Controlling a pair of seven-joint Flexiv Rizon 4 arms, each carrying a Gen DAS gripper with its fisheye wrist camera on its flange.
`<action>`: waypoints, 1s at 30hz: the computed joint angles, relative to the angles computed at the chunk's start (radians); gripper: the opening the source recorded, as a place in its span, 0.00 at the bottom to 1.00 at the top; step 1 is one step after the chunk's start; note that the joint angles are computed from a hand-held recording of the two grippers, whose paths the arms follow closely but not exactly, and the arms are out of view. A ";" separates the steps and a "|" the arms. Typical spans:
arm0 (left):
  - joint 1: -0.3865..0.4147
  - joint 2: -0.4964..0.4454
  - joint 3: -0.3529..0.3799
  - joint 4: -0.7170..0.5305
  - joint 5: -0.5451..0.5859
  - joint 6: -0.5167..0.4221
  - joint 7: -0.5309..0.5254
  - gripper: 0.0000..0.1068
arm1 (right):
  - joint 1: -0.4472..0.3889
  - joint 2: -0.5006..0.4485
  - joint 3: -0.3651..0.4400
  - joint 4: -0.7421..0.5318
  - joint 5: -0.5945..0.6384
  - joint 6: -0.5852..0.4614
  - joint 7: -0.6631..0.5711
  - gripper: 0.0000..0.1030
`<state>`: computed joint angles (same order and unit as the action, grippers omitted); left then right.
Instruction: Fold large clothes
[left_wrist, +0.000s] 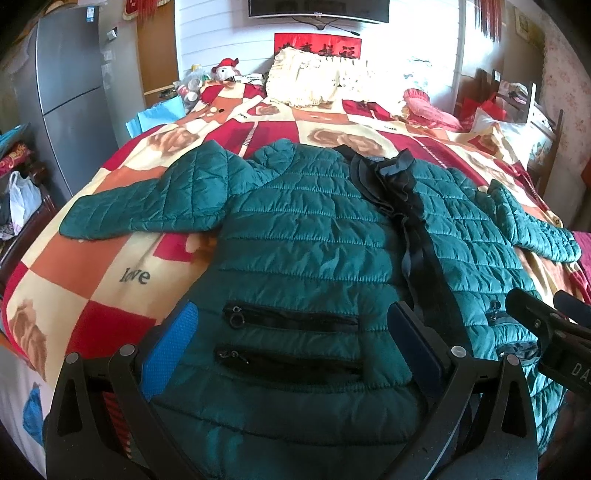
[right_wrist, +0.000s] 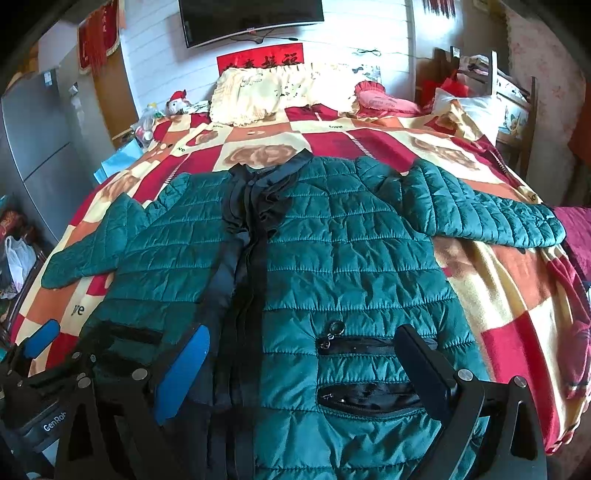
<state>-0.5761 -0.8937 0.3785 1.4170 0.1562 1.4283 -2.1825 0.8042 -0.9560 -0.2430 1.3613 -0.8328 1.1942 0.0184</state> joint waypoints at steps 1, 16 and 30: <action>0.003 -0.002 -0.005 -0.002 -0.001 -0.002 0.003 0.96 | -0.002 -0.003 0.003 -0.005 0.002 -0.003 -0.003 0.97; 0.014 -0.014 -0.025 -0.016 -0.018 0.010 0.018 0.96 | -0.011 -0.025 0.018 -0.042 0.036 -0.018 -0.040 0.97; 0.019 -0.013 -0.025 -0.019 -0.034 0.010 0.035 0.96 | -0.023 -0.047 0.037 -0.085 0.078 -0.041 -0.092 0.97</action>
<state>-0.5574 -0.9068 0.3533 1.3985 0.1222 1.4387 -2.1476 0.7810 -1.0030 -0.2057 1.2760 -0.7551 1.1530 -0.0741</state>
